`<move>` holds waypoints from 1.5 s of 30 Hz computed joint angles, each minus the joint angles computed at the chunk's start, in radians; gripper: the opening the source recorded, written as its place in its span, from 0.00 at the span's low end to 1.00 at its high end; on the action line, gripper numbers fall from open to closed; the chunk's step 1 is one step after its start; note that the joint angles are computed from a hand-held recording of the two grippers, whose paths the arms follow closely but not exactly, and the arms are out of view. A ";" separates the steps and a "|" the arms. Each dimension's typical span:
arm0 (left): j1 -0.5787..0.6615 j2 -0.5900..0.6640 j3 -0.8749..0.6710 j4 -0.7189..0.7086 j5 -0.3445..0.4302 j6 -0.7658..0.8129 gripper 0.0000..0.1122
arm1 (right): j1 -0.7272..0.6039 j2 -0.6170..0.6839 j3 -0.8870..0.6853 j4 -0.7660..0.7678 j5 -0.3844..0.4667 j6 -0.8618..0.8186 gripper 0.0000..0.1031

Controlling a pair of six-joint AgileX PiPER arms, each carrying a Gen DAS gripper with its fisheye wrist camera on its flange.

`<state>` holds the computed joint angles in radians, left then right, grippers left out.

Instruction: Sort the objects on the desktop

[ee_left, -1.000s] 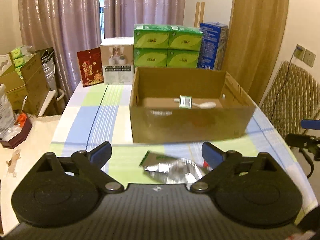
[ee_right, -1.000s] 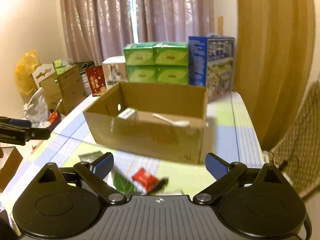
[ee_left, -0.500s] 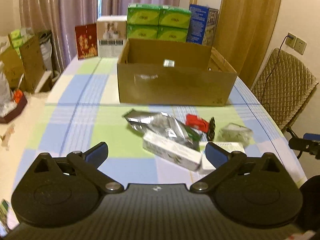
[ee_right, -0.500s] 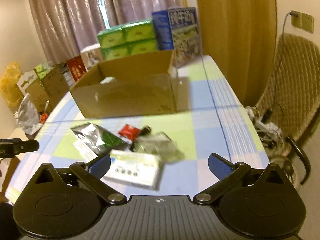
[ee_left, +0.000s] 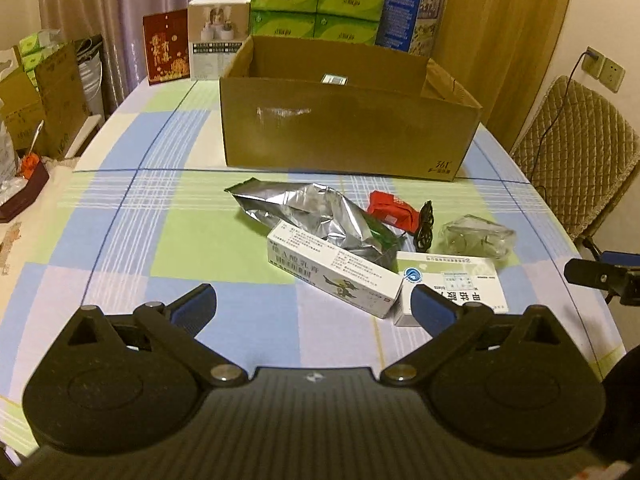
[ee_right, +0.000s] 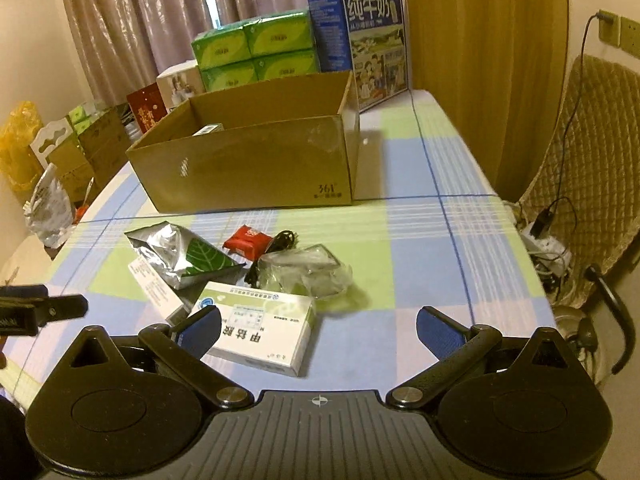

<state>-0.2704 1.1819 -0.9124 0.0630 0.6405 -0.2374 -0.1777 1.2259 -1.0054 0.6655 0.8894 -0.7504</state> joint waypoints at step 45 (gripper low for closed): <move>0.082 0.362 -0.102 -0.138 -0.121 0.243 0.34 | 0.211 0.421 -0.174 -0.057 -0.182 -0.035 0.86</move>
